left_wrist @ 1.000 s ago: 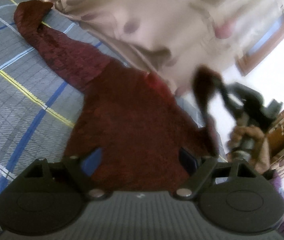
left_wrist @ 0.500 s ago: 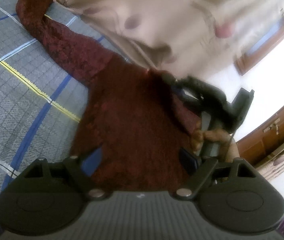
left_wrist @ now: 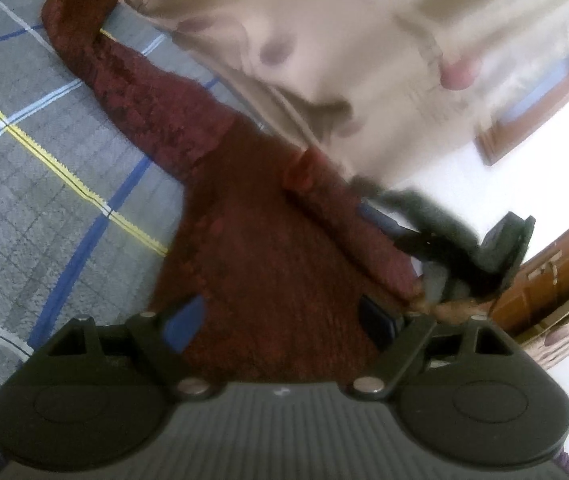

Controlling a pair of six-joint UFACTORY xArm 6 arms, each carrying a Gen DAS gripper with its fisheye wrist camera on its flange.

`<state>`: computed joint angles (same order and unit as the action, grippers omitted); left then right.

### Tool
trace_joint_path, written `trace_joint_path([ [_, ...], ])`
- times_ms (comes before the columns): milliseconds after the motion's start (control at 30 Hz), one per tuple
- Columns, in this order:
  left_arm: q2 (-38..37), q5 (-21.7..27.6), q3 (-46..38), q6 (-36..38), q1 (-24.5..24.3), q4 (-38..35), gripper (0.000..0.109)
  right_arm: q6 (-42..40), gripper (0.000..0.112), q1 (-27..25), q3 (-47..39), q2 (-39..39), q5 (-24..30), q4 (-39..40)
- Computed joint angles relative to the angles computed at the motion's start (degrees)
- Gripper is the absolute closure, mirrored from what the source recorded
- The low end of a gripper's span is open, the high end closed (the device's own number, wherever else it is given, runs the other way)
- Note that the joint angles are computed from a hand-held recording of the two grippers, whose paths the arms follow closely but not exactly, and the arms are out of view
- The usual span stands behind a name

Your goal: Fold small clothes

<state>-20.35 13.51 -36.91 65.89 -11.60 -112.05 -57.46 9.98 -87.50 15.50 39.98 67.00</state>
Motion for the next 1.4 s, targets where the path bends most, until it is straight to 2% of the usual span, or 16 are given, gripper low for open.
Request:
trace_joint_path([
  [133, 0.12, 1.50, 0.63, -3.37, 0.33, 2.28, 0.024, -9.80, 0.048, 9.08, 6.30, -2.19, -16.41, -9.83],
  [200, -0.25, 2.27, 1.11, -4.31, 0.76, 3.06, 0.024, -6.95, 0.052, 12.69, 7.56, -0.45, -25.70, -21.21],
  [233, -0.53, 2.46, 1.36, -4.61, 0.95, 3.47, 0.024, -2.98, 0.059, 13.14, 7.11, 1.24, -27.57, -27.20],
  [267, -0.69, 2.53, 1.48, -4.77, 1.10, 3.82, 0.024, 2.18, 0.084, 12.86, 5.74, 2.87, -27.05, -33.20],
  [300, -0.90, 2.52, 1.62, -5.05, 1.25, 4.32, 0.024, 6.55, 0.100, 12.40, 4.50, 4.12, -25.98, -37.86],
  [333, -1.18, 2.50, 1.82, -5.30, 1.47, 4.82, 0.024, 9.12, 0.101, 12.15, 3.76, 4.98, -26.09, -40.11],
  [400, -1.47, 2.59, 2.06, -5.21, 1.90, 4.81, 0.024, 10.45, 0.103, 11.87, 2.71, 5.06, -25.89, -37.44],
  [567, -0.96, 3.48, 2.26, -6.37, 2.80, 4.80, 0.024, -2.10, 0.102, 12.96, 0.73, 2.84, -24.27, -18.19],
  [633, -0.60, 3.17, 2.02, -6.83, 2.57, 4.87, 0.024, -5.05, 0.102, 13.82, -0.47, 2.67, -23.39, -15.66],
  [1000, -1.92, 3.65, 2.48, -3.56, 4.07, 1.08, 0.024, 10.36, 0.102, 13.46, -6.20, 10.19, -14.91, -25.42],
  [1033, -1.92, 3.25, 2.26, -2.89, 4.43, 0.88, 0.024, 10.48, 0.101, 13.05, -6.51, 10.38, -13.76, -25.00],
  [1067, -1.78, 2.92, 1.94, -3.40, 4.81, 1.95, 0.024, 8.68, 0.091, 12.46, -7.18, 10.50, -11.45, -22.23],
  [1200, -1.65, 5.95, 0.72, 1.66, 9.70, -0.99, 0.024, 0.81, 0.036, 10.07, -4.79, 6.39, -6.00, -8.77],
  [1267, -1.30, 7.71, -0.45, 5.71, 12.99, -4.20, 0.024, -3.71, 0.035, 8.59, -2.49, 3.02, -3.48, -2.67],
  [1333, 0.53, 5.87, -3.45, 14.36, 15.30, -10.12, 0.023, -4.99, 0.035, 7.24, -0.32, 0.24, -1.76, -0.90],
  [1400, 4.54, 4.29, -8.02, 18.19, 16.88, -7.44, 0.021, -6.15, 0.032, 5.77, 3.48, -3.38, -0.52, 0.38],
])
